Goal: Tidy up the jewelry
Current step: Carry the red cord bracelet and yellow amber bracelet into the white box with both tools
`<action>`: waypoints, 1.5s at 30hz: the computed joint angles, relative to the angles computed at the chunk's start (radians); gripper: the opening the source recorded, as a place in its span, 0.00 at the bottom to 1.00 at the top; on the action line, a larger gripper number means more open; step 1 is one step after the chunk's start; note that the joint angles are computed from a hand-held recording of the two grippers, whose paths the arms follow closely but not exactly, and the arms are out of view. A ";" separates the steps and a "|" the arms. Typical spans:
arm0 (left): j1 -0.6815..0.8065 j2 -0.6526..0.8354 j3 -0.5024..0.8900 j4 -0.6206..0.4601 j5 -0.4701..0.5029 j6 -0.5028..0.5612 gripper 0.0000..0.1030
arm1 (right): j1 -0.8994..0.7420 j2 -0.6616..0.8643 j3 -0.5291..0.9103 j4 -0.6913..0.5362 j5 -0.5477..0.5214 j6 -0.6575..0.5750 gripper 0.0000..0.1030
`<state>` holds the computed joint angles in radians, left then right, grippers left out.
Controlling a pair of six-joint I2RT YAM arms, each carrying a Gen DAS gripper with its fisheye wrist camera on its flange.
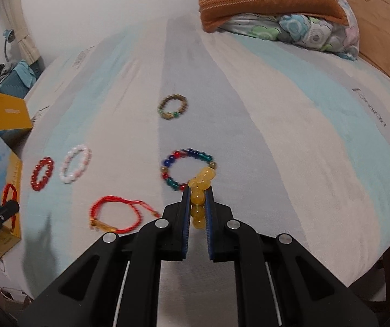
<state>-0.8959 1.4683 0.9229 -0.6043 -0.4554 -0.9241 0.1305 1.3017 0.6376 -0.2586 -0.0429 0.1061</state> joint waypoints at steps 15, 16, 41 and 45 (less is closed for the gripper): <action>0.049 -0.298 0.062 -0.304 -0.099 0.022 0.09 | 0.411 0.021 0.264 -0.160 0.182 0.177 0.09; 0.057 -0.321 0.059 -0.318 -0.098 0.026 0.09 | 0.449 0.036 0.294 -0.169 0.196 0.190 0.09; 1.550 -0.833 -0.203 -0.544 0.494 0.974 0.09 | 1.020 0.926 1.336 -0.558 0.194 0.288 0.09; 1.703 -0.727 -0.244 -0.494 0.557 1.094 0.09 | 1.006 1.120 1.617 -0.763 0.140 0.299 0.09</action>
